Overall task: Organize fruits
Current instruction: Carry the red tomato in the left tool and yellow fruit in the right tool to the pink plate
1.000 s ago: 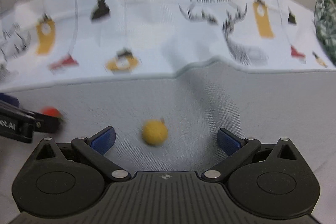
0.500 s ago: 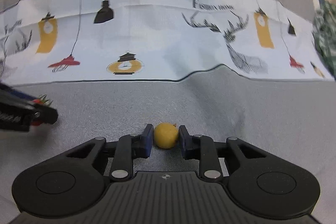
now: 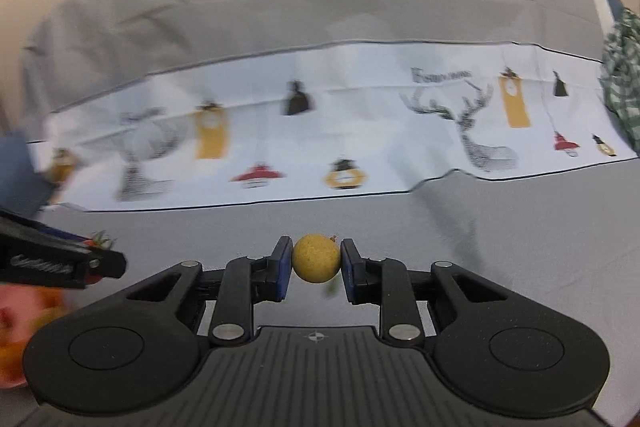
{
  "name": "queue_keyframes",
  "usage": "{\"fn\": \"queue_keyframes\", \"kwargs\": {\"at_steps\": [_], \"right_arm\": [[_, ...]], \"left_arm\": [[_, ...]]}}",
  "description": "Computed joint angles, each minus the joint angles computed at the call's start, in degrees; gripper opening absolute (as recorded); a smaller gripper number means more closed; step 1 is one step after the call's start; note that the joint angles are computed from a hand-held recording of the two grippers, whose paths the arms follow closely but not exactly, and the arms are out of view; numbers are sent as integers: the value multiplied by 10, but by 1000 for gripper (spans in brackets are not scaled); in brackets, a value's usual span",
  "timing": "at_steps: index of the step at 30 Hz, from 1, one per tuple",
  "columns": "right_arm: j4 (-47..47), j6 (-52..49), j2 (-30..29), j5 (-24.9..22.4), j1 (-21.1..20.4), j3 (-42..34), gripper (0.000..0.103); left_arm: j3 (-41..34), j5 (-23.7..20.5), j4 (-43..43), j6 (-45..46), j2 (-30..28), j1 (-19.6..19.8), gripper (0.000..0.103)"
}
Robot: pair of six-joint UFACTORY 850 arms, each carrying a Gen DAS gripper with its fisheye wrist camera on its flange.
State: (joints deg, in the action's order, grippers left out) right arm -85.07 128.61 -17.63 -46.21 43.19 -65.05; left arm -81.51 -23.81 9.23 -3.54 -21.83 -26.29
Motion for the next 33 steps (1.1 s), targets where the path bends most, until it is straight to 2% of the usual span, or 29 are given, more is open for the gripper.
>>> {"fn": "queue_keyframes", "kwargs": {"at_steps": [7, 15, 25, 33], "right_arm": [[30, -39, 27, -9, 109, -17, 27], [50, -82, 1, 0, 192, -76, 27], [59, -146, -24, -44, 253, -123, 27], [66, -167, -30, -56, 267, -134, 27]], "left_arm": [[148, -26, 33, -40, 164, 54, 32], [264, -51, 43, -61, 310, 124, 32], [341, -52, -14, -10, 413, 180, 32], [363, -50, -51, 19, 444, 198, 32]]}}
